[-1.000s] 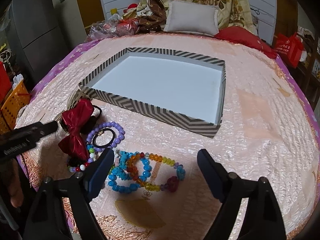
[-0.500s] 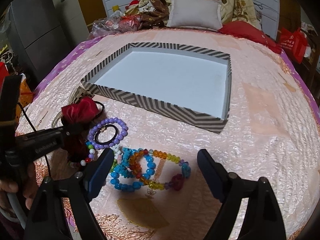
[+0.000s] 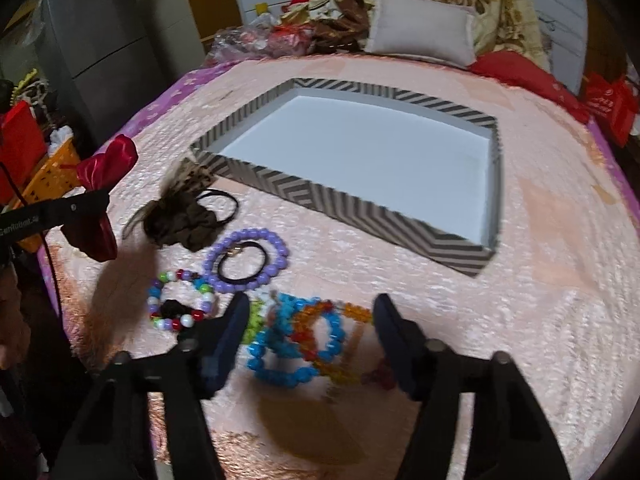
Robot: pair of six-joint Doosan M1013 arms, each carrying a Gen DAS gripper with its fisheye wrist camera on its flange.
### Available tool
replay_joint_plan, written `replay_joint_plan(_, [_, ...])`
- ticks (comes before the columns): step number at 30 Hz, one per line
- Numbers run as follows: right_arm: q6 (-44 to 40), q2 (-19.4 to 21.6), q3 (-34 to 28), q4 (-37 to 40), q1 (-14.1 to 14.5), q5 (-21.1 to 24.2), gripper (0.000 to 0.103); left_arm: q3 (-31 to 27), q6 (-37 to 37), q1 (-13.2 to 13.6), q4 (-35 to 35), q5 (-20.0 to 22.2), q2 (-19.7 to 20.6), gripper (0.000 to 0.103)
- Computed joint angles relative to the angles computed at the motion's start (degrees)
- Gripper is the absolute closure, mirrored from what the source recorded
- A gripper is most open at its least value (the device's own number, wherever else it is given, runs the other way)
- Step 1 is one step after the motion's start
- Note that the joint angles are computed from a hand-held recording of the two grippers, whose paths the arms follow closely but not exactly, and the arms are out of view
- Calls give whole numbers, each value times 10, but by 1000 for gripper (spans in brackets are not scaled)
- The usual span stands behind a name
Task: Organize jewelry
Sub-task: 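Grasp the red satin bow with the left gripper and lift it, then grasp the black hair tie with charm with the right gripper while the left holds the bow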
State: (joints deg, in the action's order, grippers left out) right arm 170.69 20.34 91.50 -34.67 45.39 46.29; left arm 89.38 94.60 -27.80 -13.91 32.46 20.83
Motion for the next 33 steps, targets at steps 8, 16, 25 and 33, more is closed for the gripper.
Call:
replay_joint_plan(8, [-127,32,-40,57,-22,-33,81,4,-37,-1,44,-2,0,102])
replay_joint_plan(16, [-223,70,-82,103,-32,9,88,6,-46,-1,54,-4,4,102])
replay_joint_plan(25, [-234,73,-84,113,-35,14,88,6,-63,-2,75,-11,7,102])
replay_joint_plan(33, [-224,68,-81,102,-30,8,100,8,-68,-2,86,-13,6,102])
